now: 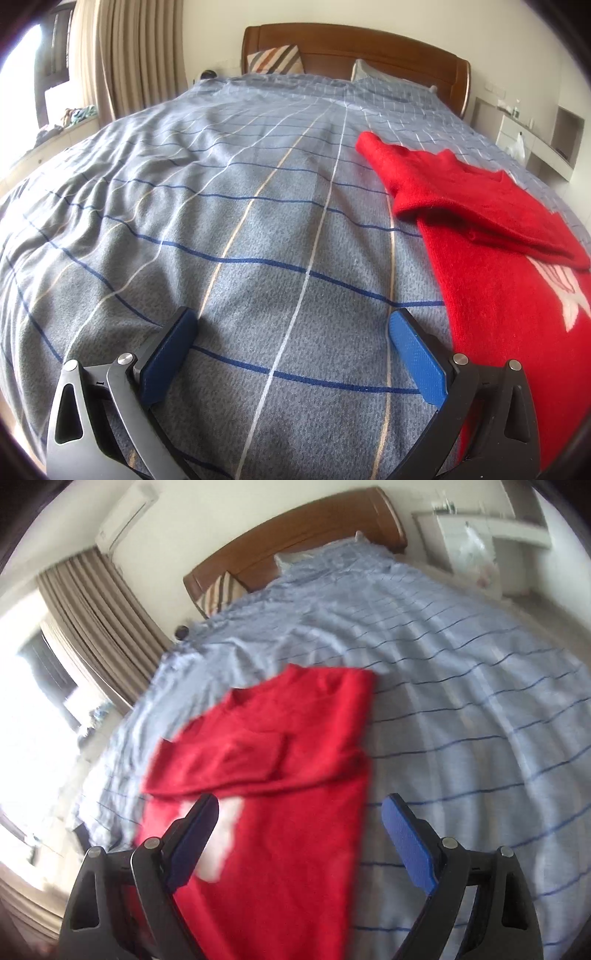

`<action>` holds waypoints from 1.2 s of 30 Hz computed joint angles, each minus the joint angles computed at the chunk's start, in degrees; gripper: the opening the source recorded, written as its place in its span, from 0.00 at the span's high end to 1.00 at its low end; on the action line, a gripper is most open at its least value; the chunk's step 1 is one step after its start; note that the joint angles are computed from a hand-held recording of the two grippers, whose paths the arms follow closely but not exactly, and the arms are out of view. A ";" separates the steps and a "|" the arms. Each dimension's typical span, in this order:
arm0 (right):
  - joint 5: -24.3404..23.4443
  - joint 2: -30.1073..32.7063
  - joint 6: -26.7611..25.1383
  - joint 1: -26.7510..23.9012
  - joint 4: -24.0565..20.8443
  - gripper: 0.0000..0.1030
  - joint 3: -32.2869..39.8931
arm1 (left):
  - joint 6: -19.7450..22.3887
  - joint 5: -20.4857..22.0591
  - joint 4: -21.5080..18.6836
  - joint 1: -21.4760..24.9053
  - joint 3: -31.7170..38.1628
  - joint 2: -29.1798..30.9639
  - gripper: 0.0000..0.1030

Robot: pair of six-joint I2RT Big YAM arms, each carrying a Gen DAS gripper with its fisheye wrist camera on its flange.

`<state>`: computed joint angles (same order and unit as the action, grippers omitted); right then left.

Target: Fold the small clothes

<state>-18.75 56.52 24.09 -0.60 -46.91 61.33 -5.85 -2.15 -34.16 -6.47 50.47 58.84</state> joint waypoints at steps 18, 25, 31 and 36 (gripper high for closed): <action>3.78 20.59 1.25 5.48 -5.24 0.91 13.86 | 0.00 -0.05 1.01 0.04 0.11 0.61 0.00; 1.75 13.98 2.27 1.66 -0.41 0.65 5.80 | -0.12 -0.34 1.25 -0.24 0.08 0.71 0.00; 12.95 -0.42 -10.25 -1.45 -1.73 0.38 -2.86 | -0.11 -0.75 1.19 -0.40 0.06 0.71 0.00; 24.11 -9.18 -16.44 -3.69 -2.77 0.38 -11.39 | -0.22 -1.51 1.43 -0.77 -0.11 0.81 0.00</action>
<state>5.37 47.34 7.65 -4.29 -49.68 49.94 -6.07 -3.65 -32.73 -7.23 50.36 59.65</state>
